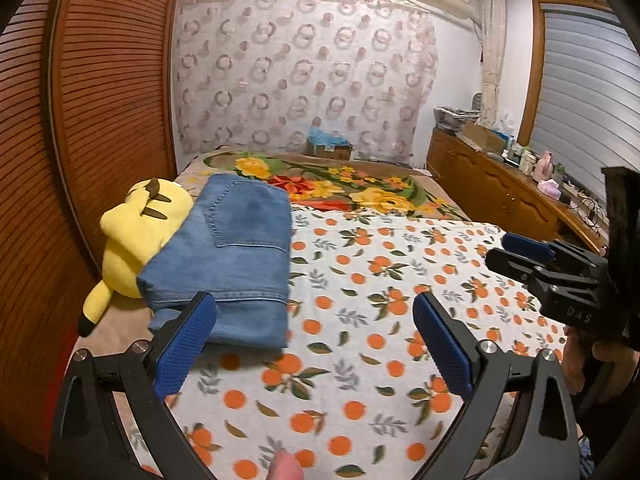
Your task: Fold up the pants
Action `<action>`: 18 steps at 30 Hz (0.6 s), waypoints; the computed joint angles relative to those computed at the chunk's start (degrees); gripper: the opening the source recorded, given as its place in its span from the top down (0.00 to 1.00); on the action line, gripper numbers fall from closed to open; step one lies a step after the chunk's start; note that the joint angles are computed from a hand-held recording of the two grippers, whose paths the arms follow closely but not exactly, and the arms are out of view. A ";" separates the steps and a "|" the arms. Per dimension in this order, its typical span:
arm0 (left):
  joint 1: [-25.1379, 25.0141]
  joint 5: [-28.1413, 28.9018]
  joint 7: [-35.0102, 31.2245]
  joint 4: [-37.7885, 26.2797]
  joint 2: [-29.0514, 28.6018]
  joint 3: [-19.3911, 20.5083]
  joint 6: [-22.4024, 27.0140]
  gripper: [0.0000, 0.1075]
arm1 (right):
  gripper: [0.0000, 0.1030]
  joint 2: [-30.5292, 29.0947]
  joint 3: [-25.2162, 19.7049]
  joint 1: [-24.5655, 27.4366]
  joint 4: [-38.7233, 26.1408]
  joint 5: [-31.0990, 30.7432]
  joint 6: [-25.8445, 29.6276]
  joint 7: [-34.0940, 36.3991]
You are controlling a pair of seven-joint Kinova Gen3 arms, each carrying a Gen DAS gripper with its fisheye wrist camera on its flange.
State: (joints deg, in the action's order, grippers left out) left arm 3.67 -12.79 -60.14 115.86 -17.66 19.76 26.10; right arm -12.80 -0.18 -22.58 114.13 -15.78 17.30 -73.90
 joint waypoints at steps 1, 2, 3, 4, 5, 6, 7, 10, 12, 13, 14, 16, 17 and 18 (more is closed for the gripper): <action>-0.15 -0.14 0.41 -0.25 0.03 0.60 0.28 0.08 | 0.42 -1.32 -1.05 1.21 0.77 0.82 0.10 -1.12; -0.61 -0.69 1.21 -0.75 0.11 1.84 0.85 0.08 | 0.40 -2.47 -2.25 2.44 1.49 1.84 0.06 -2.43; -0.87 -1.14 1.79 -0.82 -0.04 2.56 1.20 0.08 | 0.39 -3.53 -3.21 3.52 2.15 2.84 -0.06 -3.70; -1.80 -2.23 3.23 -1.39 0.04 4.34 1.99 0.08 | 0.36 -4.54 -3.66 4.15 2.74 3.62 -0.02 -4.69; -2.09 -2.89 4.16 -1.58 0.00 5.12 2.28 0.08 | 0.34 -5.82 -4.65 5.42 3.28 4.63 0.47 -6.19; -2.12 -3.35 4.86 -1.64 0.01 5.53 2.26 0.08 | 0.33 -7.03 -5.15 6.18 3.73 5.44 1.09 -7.37; -1.95 -3.64 5.58 -1.78 0.03 6.01 2.09 0.08 | 0.30 -8.21 -5.71 7.00 4.24 6.28 1.54 -8.53; -2.54 -5.48 8.25 -2.40 0.41 8.49 2.46 0.08 | 0.26 -10.47 -7.62 9.80 5.05 9.06 2.41 -12.10; -2.90 -7.15 10.18 -2.97 0.91 10.16 3.07 0.08 | 0.25 -12.23 -7.60 10.49 5.82 10.03 3.14 -13.77; -3.05 -8.17 11.38 -3.40 1.20 11.34 3.41 0.08 | 0.24 -12.66 -7.68 10.85 5.97 10.46 3.35 -14.53; -2.98 -9.11 12.34 -3.68 1.40 12.04 3.59 0.08 | 0.24 -13.48 -8.00 11.62 6.26 10.92 3.66 -15.51; -3.22 -11.46 14.63 -4.46 1.81 13.98 4.45 0.08 | 0.24 -14.15 -7.53 11.68 6.45 11.57 3.92 -16.42; -3.33 -12.75 15.92 -4.84 2.02 14.92 4.86 0.08 | 0.24 -14.80 -7.40 11.95 6.48 11.82 4.44 -16.97; -2.95 -13.58 16.67 -5.03 2.14 14.99 5.05 0.08 | 0.24 -15.21 -7.28 12.13 6.43 12.09 4.76 -17.39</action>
State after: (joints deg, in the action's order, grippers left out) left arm 0.72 -26.37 -43.46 110.83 -15.53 34.75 31.15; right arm -28.02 -7.45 -10.44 120.56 -3.69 22.06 -91.29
